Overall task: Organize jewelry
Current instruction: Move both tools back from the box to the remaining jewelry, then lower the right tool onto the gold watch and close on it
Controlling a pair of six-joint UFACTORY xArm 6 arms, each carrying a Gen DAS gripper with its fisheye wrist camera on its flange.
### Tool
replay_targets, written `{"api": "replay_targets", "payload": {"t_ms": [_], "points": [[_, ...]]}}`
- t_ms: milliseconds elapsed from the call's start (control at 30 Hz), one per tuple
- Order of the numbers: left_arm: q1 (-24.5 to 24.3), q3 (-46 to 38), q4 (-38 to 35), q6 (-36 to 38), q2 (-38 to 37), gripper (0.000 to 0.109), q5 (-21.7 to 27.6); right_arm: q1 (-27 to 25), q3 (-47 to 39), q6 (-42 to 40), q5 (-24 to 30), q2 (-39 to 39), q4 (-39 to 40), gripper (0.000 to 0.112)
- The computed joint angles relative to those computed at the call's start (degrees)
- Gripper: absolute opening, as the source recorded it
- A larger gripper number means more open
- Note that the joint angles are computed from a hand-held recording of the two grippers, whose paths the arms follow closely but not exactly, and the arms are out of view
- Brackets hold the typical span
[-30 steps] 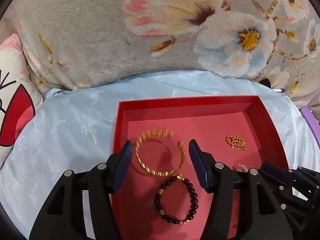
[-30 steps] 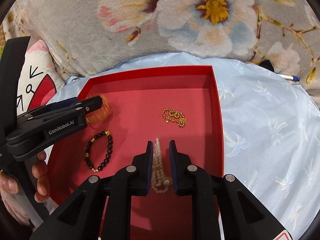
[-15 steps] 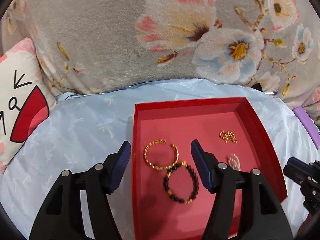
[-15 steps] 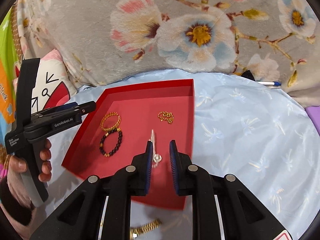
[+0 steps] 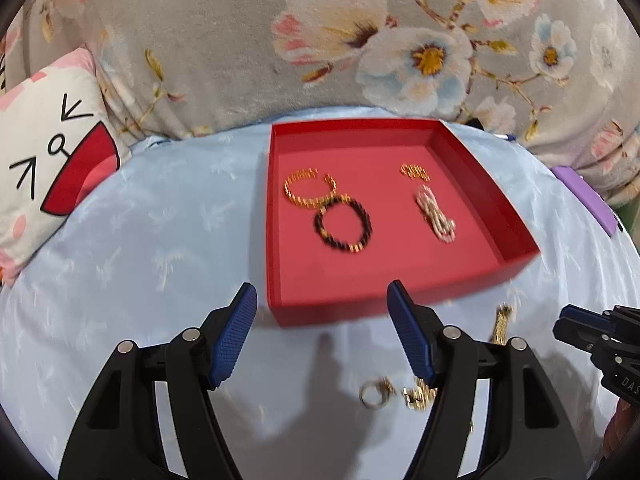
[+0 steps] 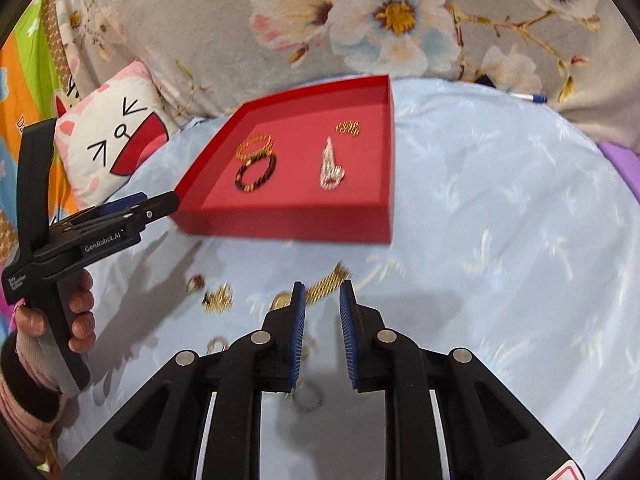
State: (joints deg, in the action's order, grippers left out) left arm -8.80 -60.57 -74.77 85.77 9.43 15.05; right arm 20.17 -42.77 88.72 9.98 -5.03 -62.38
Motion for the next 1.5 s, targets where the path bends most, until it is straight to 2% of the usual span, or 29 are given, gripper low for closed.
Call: {"api": "replay_targets", "payload": {"t_ms": [67,233,367,567,700,800,1000,1167,1500], "points": [[0.2,2.6,-2.7,2.9,-1.4,0.065,0.2,1.3,0.8,2.6,0.6,-0.3,-1.6,0.018],[0.8,7.7,-3.8,4.6,-3.6,0.065,0.8,3.2,2.1,8.2,0.8,-0.3,-4.8,0.018],[0.7,9.9,-8.5,9.1,-4.5,0.065,-0.3,4.0,1.8,9.6,0.8,1.0,-4.7,0.018],[0.9,10.7,-8.2,9.0,-4.5,0.065,0.1,4.2,-1.7,8.7,0.7,4.1,-3.6,0.018],[1.5,10.3,-6.5,6.3,-4.1,0.065,1.0,4.5,-4.9,6.8,1.6,7.1,-1.2,0.019],[1.9,10.4,-6.1,5.4,-4.0,0.065,1.5,4.8,-6.1,6.2,2.8,8.4,0.3,0.027],[2.0,10.4,-5.5,4.6,-4.0,0.066,1.7,4.7,-7.3,6.0,4.0,9.9,1.6,0.027],[1.9,10.4,-5.1,4.1,-4.0,0.066,1.5,4.6,-9.8,2.6,4.5,12.5,4.5,0.028],[2.2,10.3,-4.2,3.0,-3.8,0.066,2.2,5.8,-15.2,0.8,9.4,16.2,3.1,0.032]]}}
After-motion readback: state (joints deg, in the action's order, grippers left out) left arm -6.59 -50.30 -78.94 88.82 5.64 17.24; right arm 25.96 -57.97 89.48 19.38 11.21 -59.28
